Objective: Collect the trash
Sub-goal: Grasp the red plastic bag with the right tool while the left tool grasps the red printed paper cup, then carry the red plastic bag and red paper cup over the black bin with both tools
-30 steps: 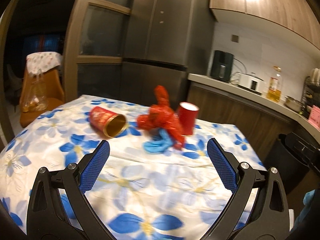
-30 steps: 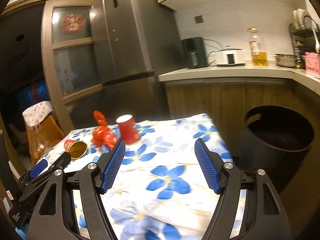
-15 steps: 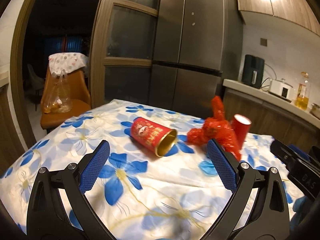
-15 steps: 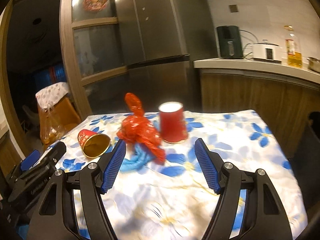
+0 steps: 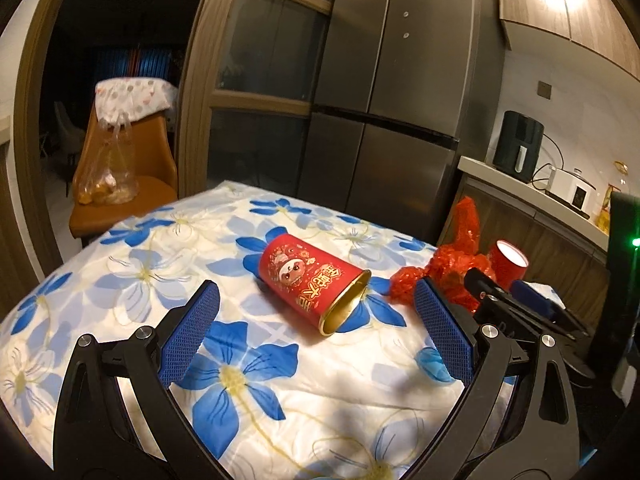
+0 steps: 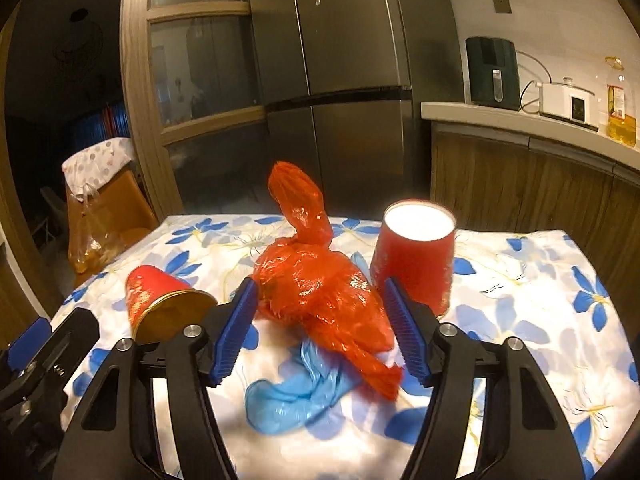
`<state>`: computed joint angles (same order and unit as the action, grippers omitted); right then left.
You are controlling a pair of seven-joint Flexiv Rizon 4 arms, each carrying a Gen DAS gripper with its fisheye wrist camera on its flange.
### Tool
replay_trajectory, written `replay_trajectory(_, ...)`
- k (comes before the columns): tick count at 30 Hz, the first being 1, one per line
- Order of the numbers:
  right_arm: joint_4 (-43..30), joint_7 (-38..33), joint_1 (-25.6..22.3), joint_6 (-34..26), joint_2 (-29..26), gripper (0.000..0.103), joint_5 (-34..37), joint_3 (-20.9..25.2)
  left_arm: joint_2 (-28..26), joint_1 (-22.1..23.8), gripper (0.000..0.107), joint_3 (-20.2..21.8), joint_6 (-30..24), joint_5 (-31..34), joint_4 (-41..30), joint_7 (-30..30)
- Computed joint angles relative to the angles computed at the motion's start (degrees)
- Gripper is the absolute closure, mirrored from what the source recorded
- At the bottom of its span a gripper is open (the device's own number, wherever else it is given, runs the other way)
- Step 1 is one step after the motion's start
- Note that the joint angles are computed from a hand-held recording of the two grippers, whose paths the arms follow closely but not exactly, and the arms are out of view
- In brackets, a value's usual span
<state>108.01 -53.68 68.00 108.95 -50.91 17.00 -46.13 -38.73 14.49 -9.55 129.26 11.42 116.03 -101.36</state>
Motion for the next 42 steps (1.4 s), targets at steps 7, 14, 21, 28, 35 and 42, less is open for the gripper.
replay_trajectory(7, -0.73, -1.38, -3.96, 0.95, 1.92, 0.071, -1.72, 5.02, -0.82, -0.74, 0.011, -0.50, -5.94, -2.85, -2.46, 0.85)
replay_trajectory(14, -0.43, -5.07, -4.66, 3.19, 2.84, 0.098, -0.58, 7.09, -1.49, -0.08, 0.018, -2.02, -9.41, -4.45, -3.48, 2.37)
replay_trajectory(21, 2.41, -10.32, -3.08, 8.33, 5.60, 0.099, 5.08, 8.22, -1.81, 0.51, 0.039, -3.51, -14.72, -6.67, -4.49, 4.27)
replay_trajectory(28, 6.57, -16.91, -0.42, 13.83, 10.08, 0.099, 11.11, 9.22, -2.35, 3.60, 0.072, -7.29, -20.07, -9.70, -4.74, 5.57)
replay_trajectory(35, 9.97, -22.94, 1.29, 16.88, 14.48, 0.099, 17.14, 10.65, -2.55, 6.25, 0.104, -10.24, -19.40, -10.33, -3.46, 5.62)
replay_trajectory(42, 12.66, -29.37, 3.82, 17.98, 18.29, 0.099, 24.87, 10.72, -0.72, 10.00, 0.104, -13.17, -15.71, -6.42, 0.23, 3.33)
